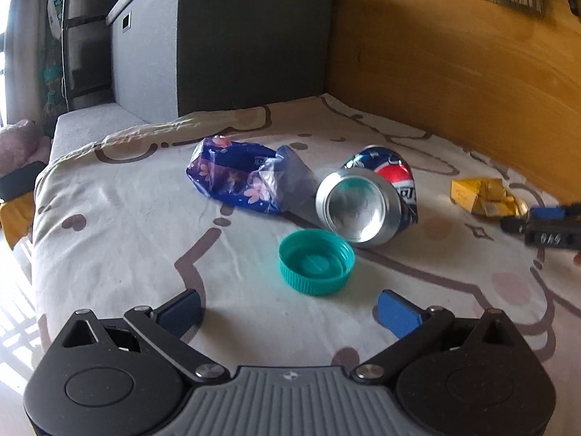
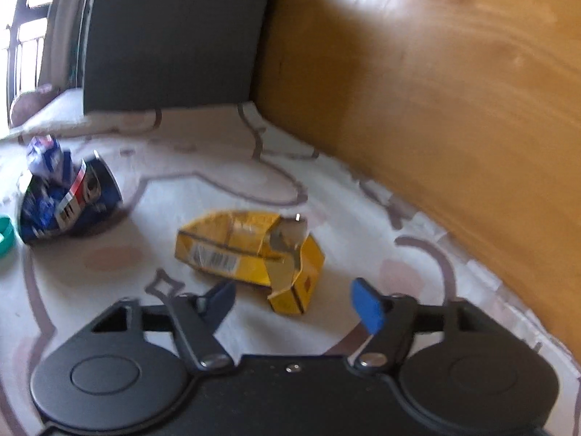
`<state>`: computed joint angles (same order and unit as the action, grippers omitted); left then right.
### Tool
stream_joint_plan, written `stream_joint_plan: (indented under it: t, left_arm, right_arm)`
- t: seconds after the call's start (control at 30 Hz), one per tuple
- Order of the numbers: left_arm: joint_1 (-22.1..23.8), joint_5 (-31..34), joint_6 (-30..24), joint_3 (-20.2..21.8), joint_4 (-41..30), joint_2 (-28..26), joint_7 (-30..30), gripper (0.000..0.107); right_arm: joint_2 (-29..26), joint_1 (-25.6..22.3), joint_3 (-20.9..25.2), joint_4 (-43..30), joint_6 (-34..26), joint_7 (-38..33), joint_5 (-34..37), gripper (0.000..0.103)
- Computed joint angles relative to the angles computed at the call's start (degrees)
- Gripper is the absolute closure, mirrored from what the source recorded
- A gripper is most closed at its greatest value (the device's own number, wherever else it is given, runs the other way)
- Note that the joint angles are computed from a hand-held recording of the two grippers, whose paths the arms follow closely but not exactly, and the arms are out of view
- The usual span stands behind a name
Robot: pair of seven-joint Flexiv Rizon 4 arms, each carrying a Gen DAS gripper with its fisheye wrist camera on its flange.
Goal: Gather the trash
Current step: 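Grasp the teal bottle cap with the left tool while the right tool grasps the yellow pack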
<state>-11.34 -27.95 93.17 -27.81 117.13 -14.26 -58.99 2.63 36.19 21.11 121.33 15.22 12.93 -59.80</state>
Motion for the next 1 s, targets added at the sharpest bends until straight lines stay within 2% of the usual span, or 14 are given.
stream_joint_plan:
  t: [0.07, 0.13, 0.17, 0.2, 0.27, 0.53, 0.83, 1.0]
  left_arm:
    - [-0.22, 0.29, 0.19, 0.27, -0.73, -0.62, -0.26, 0.011]
    - [-1.22, 1.43, 0.14, 1.59, -1.57, -1.18, -1.09, 0.018]
    - [-1.62, 2.07, 0.12, 2.11, -1.93, -1.42, -1.41, 0.02]
    - [-1.5, 2.45, 0.19, 1.98, -2.06, -1.56, -1.42, 0.023]
    - [-0.46, 2.86, 0.61, 0.66, -1.96, -1.74, -0.97, 0.028]
    - [10.35, 3.04, 2.85, -12.04, 0.27, -2.42, 0.14, 0.046]
    - [16.22, 8.31, 1.74, -18.61, 0.03, -3.76, 0.43, 0.064]
    - [24.48, 10.75, 2.2, -28.28, 2.13, -4.34, 0.71, 0.064]
  right_arm:
    - [-0.46, -0.09, -0.16, 0.06, 0.0, 0.87, 0.02, 0.043]
    - [-0.4, -0.01, -0.12, 0.15, -0.12, 1.49, -0.22, 0.062]
    - [-0.38, 0.04, -0.08, 0.24, -0.3, 1.77, -0.42, 0.075]
    - [-0.32, 0.18, 0.06, 0.2, -0.61, 1.82, -0.25, 0.079]
    - [-0.14, 0.68, 0.56, 0.32, -2.0, 2.71, -0.82, 0.079]
    - [2.21, 3.4, 3.61, 1.21, -4.63, 4.7, 1.23, 0.079]
    - [4.46, 10.06, 9.79, 0.68, -10.27, 13.99, 7.16, 0.08]
    - [4.59, 14.5, 12.7, -0.77, -12.94, 16.07, 11.15, 0.08]
